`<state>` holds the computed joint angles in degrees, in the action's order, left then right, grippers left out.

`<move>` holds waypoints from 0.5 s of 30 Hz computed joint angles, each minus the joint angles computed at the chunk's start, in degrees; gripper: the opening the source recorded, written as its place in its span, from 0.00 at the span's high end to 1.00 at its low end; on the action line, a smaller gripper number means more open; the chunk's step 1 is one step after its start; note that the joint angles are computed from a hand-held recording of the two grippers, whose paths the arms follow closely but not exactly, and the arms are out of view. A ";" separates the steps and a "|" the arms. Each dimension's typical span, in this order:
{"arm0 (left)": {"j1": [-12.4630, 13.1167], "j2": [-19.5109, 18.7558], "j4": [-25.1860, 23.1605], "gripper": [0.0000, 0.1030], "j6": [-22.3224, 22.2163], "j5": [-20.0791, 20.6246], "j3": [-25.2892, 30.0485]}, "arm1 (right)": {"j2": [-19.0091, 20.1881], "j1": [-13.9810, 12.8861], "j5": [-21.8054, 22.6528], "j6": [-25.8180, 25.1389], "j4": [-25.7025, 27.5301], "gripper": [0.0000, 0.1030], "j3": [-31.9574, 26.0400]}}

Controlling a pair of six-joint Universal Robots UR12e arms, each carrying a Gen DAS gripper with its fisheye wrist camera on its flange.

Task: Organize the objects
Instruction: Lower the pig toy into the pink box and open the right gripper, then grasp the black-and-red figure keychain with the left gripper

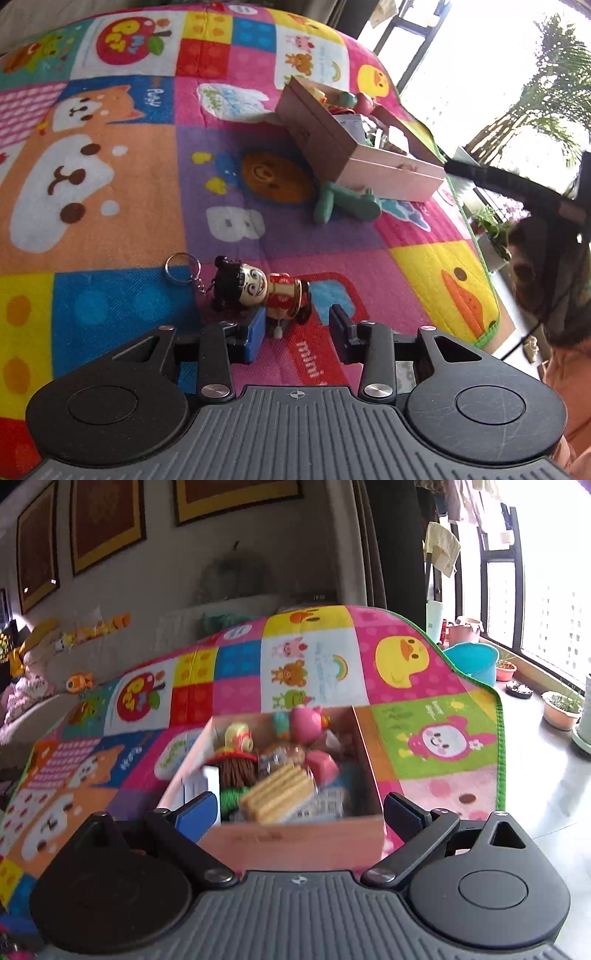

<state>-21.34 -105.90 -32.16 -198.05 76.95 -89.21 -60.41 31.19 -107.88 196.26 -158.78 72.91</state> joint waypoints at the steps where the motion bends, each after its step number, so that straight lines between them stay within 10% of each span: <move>1: -0.25 -0.83 -0.51 0.60 -0.86 0.83 1.00 | -0.43 0.37 -0.65 -0.56 -0.02 0.05 1.28; 10: -2.18 -4.95 -0.01 0.60 -4.94 9.43 6.12 | -1.08 2.43 -4.61 -1.62 0.12 0.03 6.21; 15: -1.84 -3.21 1.79 0.61 7.16 4.39 3.96 | -1.06 2.31 -3.91 -0.57 0.04 0.00 6.44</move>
<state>-23.17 -109.11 -30.37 -190.89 81.34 -85.25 -61.46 33.50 -111.79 195.68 -158.74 79.35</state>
